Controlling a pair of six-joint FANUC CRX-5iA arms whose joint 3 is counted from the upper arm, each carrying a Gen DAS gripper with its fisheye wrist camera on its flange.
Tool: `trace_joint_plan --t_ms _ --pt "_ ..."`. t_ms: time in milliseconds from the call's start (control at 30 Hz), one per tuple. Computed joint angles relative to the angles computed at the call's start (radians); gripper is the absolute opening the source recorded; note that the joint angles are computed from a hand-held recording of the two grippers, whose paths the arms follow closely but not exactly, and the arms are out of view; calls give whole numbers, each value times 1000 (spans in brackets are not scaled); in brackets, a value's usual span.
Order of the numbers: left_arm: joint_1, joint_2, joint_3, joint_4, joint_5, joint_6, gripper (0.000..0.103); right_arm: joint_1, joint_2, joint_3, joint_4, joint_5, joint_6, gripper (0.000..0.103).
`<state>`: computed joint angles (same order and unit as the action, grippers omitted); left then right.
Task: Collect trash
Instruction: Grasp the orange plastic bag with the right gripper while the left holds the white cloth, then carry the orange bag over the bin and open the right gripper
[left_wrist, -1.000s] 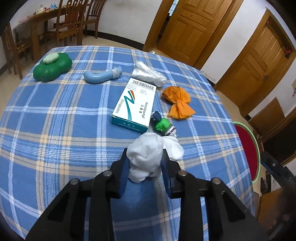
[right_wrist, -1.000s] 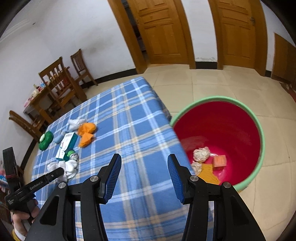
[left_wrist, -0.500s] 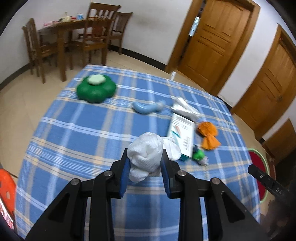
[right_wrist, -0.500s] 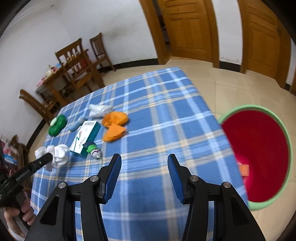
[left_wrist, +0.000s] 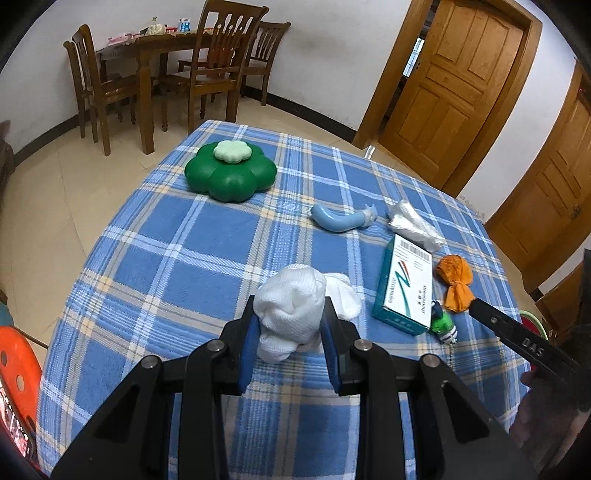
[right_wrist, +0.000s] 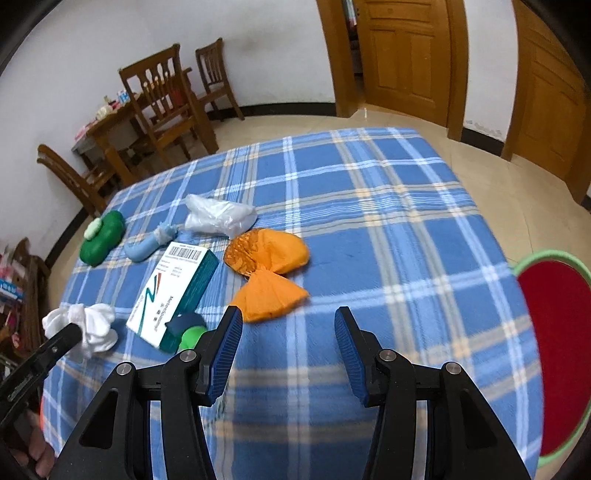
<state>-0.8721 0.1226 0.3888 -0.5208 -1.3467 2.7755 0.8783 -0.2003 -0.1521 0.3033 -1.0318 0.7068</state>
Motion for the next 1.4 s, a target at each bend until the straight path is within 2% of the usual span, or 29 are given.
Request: trace_joint_plan --t_ms 200,300,533,700,967,1400 --pt "11 -8 -19 9 8 9 31 0 29 6 -10 25 29 51" --pt "11 -7 -23 12 10 9 31 8 28 -8 18 36 18 31" --pt "4 0 -11 11 2 2 31 8 15 -39 48 60 -16 6" --pt "-3 8 5 8 -10 -6 31 8 -23 -66 33 69 -29 4" --pt "-30 33 56 -7 -33 -21 31 27 -142 -148 55 50 -107 4" --pt "-78 91 162 -5 -38 -91 31 128 -397 -320 239 -86 -354 4"
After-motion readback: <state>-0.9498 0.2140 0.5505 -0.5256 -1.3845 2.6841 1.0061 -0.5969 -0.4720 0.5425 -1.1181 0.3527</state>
